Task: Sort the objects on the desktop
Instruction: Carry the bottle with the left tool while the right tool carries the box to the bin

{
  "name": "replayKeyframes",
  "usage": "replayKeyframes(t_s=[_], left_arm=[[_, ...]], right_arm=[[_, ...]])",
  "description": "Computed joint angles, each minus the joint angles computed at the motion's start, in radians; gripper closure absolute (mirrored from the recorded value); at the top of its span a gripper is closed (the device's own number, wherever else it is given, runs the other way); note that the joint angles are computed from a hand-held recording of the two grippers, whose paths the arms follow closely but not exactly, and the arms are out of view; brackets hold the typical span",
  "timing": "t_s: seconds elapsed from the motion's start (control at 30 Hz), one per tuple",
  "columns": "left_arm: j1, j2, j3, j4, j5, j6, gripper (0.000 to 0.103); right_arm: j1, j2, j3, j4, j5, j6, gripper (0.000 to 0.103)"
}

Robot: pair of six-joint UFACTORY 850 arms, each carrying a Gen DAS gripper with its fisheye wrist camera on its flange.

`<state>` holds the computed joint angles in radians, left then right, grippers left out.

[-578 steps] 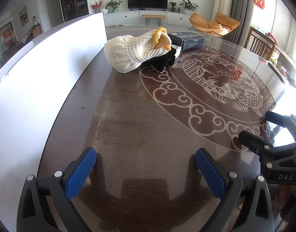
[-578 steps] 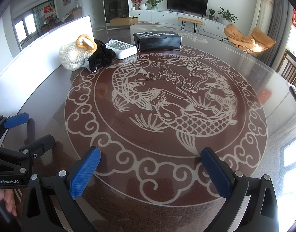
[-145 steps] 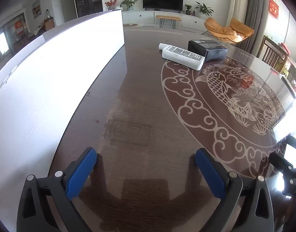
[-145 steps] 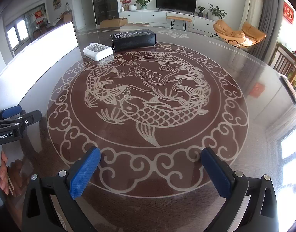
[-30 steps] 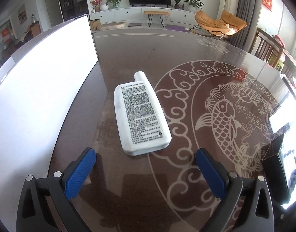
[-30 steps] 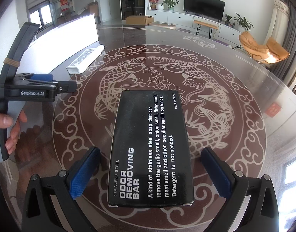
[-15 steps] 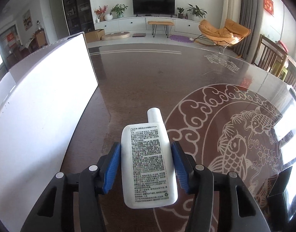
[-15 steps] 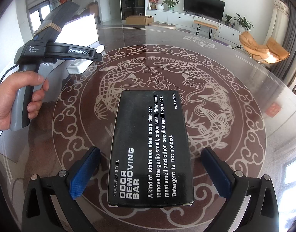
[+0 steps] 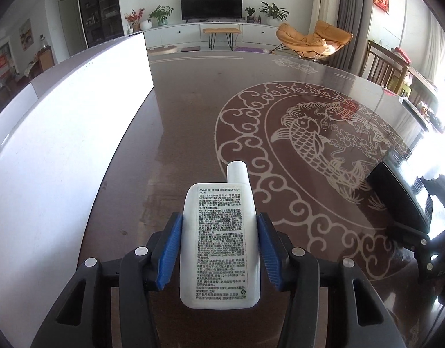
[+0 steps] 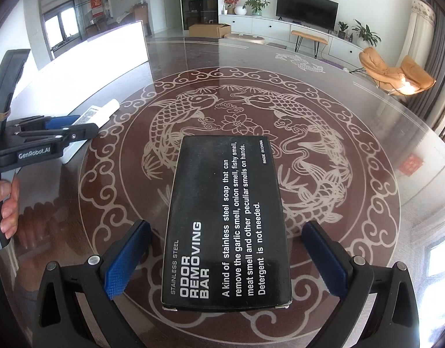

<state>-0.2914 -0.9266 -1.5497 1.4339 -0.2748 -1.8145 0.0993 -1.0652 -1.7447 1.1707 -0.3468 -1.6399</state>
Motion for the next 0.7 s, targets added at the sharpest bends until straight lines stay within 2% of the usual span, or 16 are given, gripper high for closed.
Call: replayKeyframes(t_s=[0.07, 0.17, 0.27, 0.3, 0.33, 0.4, 0.47, 0.7], left_arm=[[-0.012, 0.025, 0.044, 0.065, 0.003, -0.067, 0.052], [-0.034, 0.042, 0.090, 0.235, -0.029, -0.254, 0.052], [-0.033, 0.041, 0.090, 0.251, -0.029, -0.274, 0.051], [-0.033, 0.040, 0.089, 0.255, -0.027, -0.276, 0.049], [-0.034, 0.037, 0.083, 0.225, -0.028, -0.244, 0.034], [-0.035, 0.028, 0.068, 0.116, -0.029, -0.148, 0.018], [-0.036, 0.034, 0.081, 0.141, -0.024, -0.183, 0.017], [-0.034, 0.025, 0.066, 0.027, -0.023, -0.068, 0.003]], right_arm=[[0.000, 0.000, 0.000, 0.001, 0.000, 0.000, 0.000], [0.000, 0.000, 0.000, 0.001, 0.001, -0.001, 0.000], [0.000, 0.000, 0.000, 0.001, 0.000, -0.001, 0.000], [0.000, 0.000, 0.000, 0.000, 0.000, 0.000, 0.000], [0.000, 0.000, 0.000, 0.000, 0.000, 0.000, 0.000], [0.000, 0.000, 0.000, 0.000, 0.000, 0.000, 0.000], [0.000, 0.000, 0.000, 0.000, 0.000, 0.000, 0.000], [0.000, -0.001, 0.000, 0.000, 0.000, -0.001, 0.000]])
